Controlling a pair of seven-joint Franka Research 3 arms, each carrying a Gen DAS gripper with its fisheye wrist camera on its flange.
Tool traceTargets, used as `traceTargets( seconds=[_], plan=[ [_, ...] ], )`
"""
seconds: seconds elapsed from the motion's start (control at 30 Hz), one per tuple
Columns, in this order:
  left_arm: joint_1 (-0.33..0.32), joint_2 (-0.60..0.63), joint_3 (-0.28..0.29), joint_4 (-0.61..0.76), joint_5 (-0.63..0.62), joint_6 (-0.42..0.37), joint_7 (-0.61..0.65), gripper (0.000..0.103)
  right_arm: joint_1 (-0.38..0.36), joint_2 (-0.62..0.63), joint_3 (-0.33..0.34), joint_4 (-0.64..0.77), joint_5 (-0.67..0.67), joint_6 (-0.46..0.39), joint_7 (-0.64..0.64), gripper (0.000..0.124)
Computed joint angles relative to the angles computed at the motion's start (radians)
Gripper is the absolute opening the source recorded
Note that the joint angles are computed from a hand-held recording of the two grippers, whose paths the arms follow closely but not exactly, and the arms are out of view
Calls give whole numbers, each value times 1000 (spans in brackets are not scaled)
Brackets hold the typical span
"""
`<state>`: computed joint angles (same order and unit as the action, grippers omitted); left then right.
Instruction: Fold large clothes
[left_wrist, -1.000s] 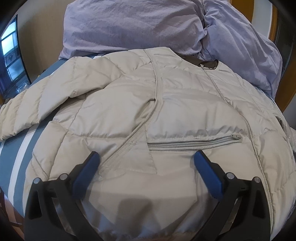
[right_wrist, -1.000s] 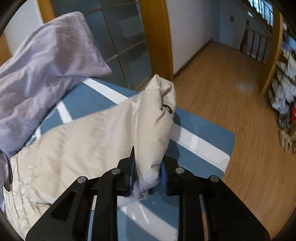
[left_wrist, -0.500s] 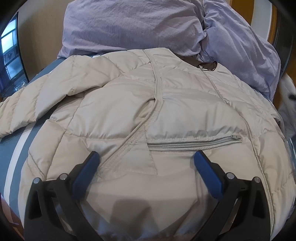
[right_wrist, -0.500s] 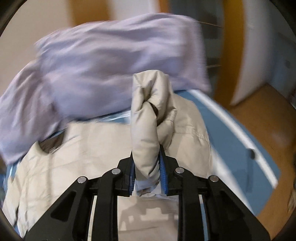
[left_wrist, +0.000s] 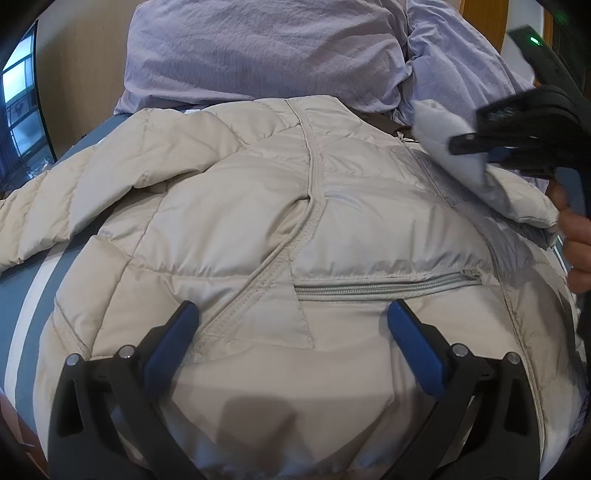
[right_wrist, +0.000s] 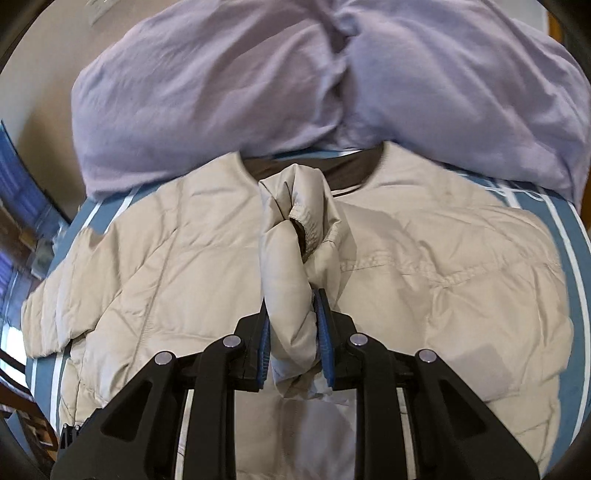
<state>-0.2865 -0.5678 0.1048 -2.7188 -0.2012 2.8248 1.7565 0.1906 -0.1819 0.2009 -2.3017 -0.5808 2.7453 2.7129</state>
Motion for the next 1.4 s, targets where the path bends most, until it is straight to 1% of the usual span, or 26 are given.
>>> traceTargets(
  seconds=[0.13,0.27,0.3,0.33,0.37,0.4,0.43,0.47,0.5,0.57,0.6,0.67,0.73,0.83,0.93,0.97,1.1,1.17,1.3,1.4],
  plan=[
    [1,0,-1,0,0,-1,0,101,17,39,3,28,6,-15,-8,23],
    [2,-1,-1,0,0,-1,0,101,55,78,-31,42,78,-30,-82,26],
    [2,-1,-1,0,0,-1,0,101,60,80,-34,42,77,-33,-85,28],
    [1,-1,-1,1,-1,-1,0,101,66,78,-37,41,85,-33,-97,34],
    [2,-1,-2,1,0,-2,-1,101,78,67,-47,32,132,-17,-138,39],
    [2,-1,-2,1,0,-2,0,101,88,55,-55,20,185,5,-178,51],
    [2,-1,-1,1,0,-2,0,101,90,44,-58,11,218,23,-202,56],
    [2,-1,-1,1,0,-2,0,101,84,21,-53,-5,221,50,-201,56],
    [2,-1,-1,1,0,-2,0,101,68,9,-40,-10,202,57,-184,56],
    [2,-1,-2,1,-1,-2,0,101,12,-21,2,-19,109,63,-98,56],
    [2,-1,-2,1,-1,-2,0,101,-9,-28,18,-16,76,47,-66,56],
    [1,-1,-1,1,-1,-2,0,101,-36,-25,38,-1,25,-16,-14,56],
    [1,-1,-2,1,-1,-2,0,101,-39,-11,36,11,-5,-63,24,56],
    [1,-1,-1,1,-2,-2,0,101,-30,-3,16,7,-24,-70,60,56],
    [2,-1,-2,2,-1,-3,0,101,-29,9,16,21,-94,-99,129,56],
    [2,-1,-2,2,-1,-3,0,101,-23,16,11,26,-102,-107,134,56],
    [2,-1,-3,1,-1,-3,-1,101,13,51,-18,40,-73,-109,99,60],
    [2,-1,-3,1,-1,-3,-1,101,29,69,-24,53,-80,-123,87,62],
    [2,-1,-2,1,-1,-3,-1,101,63,105,-34,88,-116,-179,81,66],
    [1,-1,-1,1,-2,-2,0,101,92,136,-37,116,-206,-237,128,67]
  ],
)
